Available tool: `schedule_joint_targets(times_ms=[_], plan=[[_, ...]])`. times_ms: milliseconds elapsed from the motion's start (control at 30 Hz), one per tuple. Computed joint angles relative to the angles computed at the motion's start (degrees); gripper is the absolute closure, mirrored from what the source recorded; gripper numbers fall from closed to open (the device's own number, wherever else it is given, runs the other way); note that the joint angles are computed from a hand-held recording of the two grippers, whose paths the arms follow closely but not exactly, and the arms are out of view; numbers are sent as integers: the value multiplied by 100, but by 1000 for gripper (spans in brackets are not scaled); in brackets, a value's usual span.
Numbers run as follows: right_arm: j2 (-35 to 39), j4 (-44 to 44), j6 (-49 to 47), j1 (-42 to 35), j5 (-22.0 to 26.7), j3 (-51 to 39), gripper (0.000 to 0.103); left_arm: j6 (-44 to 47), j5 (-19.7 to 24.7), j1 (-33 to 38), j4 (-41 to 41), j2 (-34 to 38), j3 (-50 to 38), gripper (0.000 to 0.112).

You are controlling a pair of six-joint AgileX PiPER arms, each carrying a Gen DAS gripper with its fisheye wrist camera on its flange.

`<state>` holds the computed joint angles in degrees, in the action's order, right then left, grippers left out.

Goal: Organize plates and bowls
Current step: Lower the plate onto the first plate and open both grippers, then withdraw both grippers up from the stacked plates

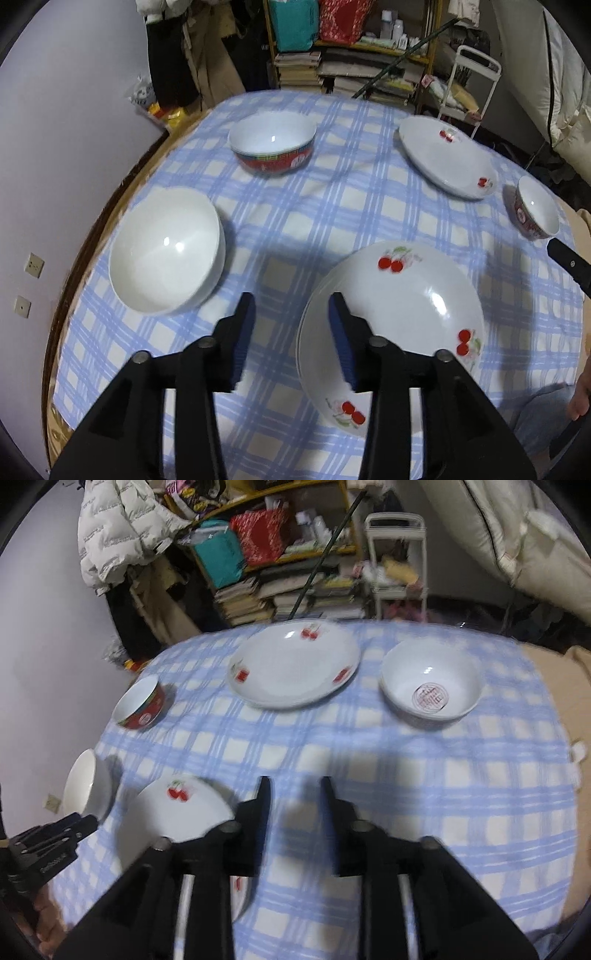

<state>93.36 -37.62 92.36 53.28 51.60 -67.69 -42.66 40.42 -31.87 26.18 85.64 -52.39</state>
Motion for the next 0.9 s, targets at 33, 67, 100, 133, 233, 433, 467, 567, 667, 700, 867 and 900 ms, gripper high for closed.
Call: schedule_joint_targets(times_ms=[33,67,100,133,233,433,467,567,667,700,867,900], plan=[[-63,-89,14,6,58,3,57,-61,12,-34,96,-24,-55,63],[-90,-145,2,9,114,-25,55,-118,53,-67,181,-11,-135,62],[-111,-188,-14,4,167,-59,49,-156,91,-96,247,8,-216,59],[-138,-248,-56,-25,227,-111,43,-142,131,-113,266,48,-309,54],[-172,-299,-252,-181,352,-260,24,57,318,-140,207,282,-713,32],[-136,-381,-386,-594,587,-496,0,215,475,-52,-36,809,-1471,29],[-128,-298,-517,-720,499,-510,0,331,504,-1,-183,937,-1652,29],[72,-61,-1123,-1039,497,-770,0,492,616,11,-280,1319,-2172,29],[175,291,-1760,-1441,147,-920,0,759,832,-32,-321,1799,-2841,29],[203,405,-1927,-1608,-12,-973,0,864,893,-30,-364,1924,-3033,29],[428,1509,-3082,-2459,-780,-1261,0,1335,1084,12,-451,2586,-4136,29],[509,1742,-3350,-2598,-853,-1349,0,1398,1168,37,-465,2767,-4414,29]])
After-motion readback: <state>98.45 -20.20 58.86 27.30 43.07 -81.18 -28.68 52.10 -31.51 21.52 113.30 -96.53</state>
